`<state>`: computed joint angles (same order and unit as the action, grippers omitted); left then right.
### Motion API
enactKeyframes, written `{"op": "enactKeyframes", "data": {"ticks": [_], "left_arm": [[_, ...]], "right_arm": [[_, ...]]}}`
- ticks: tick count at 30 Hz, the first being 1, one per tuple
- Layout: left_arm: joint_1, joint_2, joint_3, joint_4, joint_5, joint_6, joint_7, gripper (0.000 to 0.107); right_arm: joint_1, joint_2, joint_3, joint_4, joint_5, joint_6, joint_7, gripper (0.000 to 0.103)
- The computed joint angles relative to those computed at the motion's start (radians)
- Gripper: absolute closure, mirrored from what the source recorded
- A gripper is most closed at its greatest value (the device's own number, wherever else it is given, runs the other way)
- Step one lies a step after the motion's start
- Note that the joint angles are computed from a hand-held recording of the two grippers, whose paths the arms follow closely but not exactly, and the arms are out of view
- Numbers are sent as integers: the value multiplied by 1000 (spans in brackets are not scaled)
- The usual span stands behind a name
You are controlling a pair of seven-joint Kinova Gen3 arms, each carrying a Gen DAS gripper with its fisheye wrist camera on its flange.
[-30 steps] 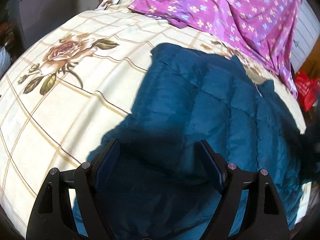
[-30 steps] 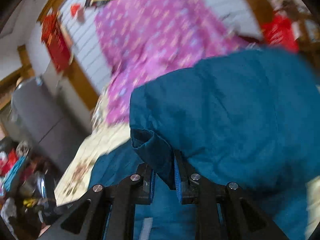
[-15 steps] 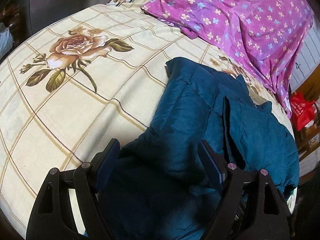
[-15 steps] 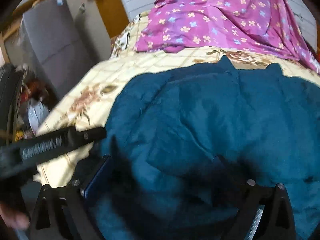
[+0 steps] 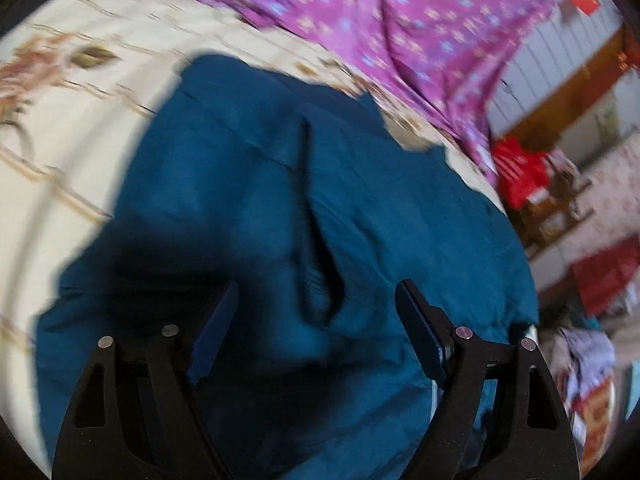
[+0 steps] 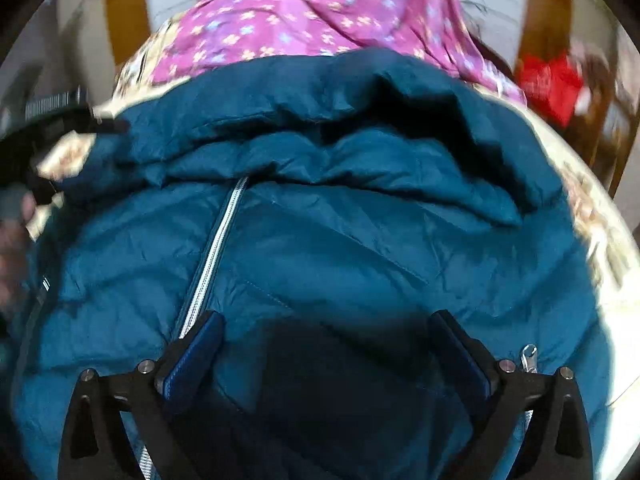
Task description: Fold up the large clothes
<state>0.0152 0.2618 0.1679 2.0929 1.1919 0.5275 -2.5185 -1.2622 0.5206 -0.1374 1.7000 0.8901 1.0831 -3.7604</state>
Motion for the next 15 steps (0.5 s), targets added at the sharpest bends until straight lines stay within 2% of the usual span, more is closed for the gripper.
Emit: {"op": "enactKeyframes", "data": {"ticks": [3, 5, 7, 8, 11, 13, 15], "left_arm": [[-31, 28, 36, -5, 65, 57, -120, 27], [-47, 48, 31, -5, 125, 128, -195, 39], [-37, 54, 24, -6, 153, 142, -215, 85], [-4, 47, -5, -4, 159, 124, -212, 97], [83, -6, -78, 42, 258, 9, -273, 102], [67, -53, -78, 75, 340, -30, -324, 102], [36, -105, -89, 105, 421, -31, -382, 103]], "right_arm": [[9, 9, -4, -13, -15, 2, 31, 0], [8, 16, -3, -36, -30, 19, 57, 0], [2, 22, -1, -51, -39, 30, 69, 0], [6, 22, 3, -51, -39, 25, 75, 0], [-1, 21, 7, -56, -44, 30, 78, 0], [0, 21, 10, -56, -44, 26, 81, 0], [-7, 17, 9, -49, -44, 27, 73, 0]]}}
